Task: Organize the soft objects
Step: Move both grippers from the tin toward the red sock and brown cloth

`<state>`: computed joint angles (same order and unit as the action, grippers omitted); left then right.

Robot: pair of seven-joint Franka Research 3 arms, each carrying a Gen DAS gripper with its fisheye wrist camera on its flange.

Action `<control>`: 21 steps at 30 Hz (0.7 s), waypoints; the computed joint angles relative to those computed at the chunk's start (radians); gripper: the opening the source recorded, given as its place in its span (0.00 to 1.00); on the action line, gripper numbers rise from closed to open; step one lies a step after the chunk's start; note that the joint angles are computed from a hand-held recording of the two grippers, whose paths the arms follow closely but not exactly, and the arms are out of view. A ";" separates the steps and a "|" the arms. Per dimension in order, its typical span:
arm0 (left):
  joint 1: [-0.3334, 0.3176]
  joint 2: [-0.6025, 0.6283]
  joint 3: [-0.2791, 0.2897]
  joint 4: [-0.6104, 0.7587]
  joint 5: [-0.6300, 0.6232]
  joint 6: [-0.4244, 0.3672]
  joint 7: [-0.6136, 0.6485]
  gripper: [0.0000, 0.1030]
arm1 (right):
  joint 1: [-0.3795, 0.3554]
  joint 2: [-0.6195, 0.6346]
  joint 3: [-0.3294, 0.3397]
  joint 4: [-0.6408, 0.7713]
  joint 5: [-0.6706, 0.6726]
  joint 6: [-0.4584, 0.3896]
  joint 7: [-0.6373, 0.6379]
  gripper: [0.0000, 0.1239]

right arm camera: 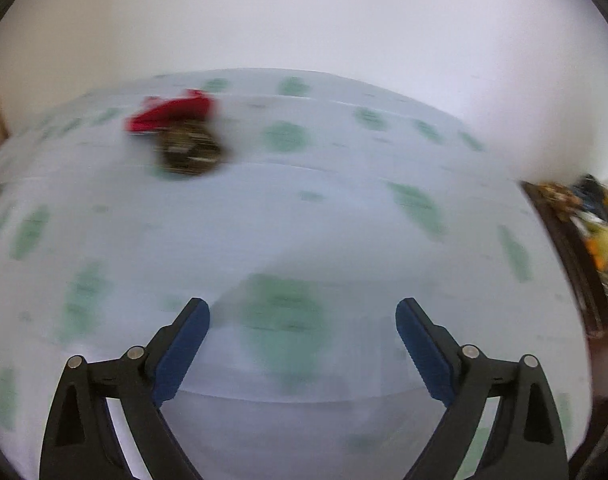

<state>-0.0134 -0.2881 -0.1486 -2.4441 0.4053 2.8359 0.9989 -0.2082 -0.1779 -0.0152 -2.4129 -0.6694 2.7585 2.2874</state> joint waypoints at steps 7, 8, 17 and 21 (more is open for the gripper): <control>-0.174 0.116 0.049 0.123 -0.323 -0.080 0.255 0.63 | 0.005 -0.005 -0.052 -0.041 0.267 0.090 -0.188 0.78; -0.198 0.150 0.051 0.167 -0.402 -0.100 0.307 0.63 | 0.006 -0.006 -0.051 -0.043 0.288 0.099 -0.213 0.79; -0.183 0.480 -0.081 0.618 -0.659 -0.293 0.441 0.63 | 0.039 -0.009 -0.073 -0.081 0.558 0.177 -0.466 0.82; -0.181 0.684 -0.136 0.894 -0.686 -0.408 0.403 0.63 | 0.062 -0.013 -0.084 -0.091 0.680 0.199 -0.570 0.82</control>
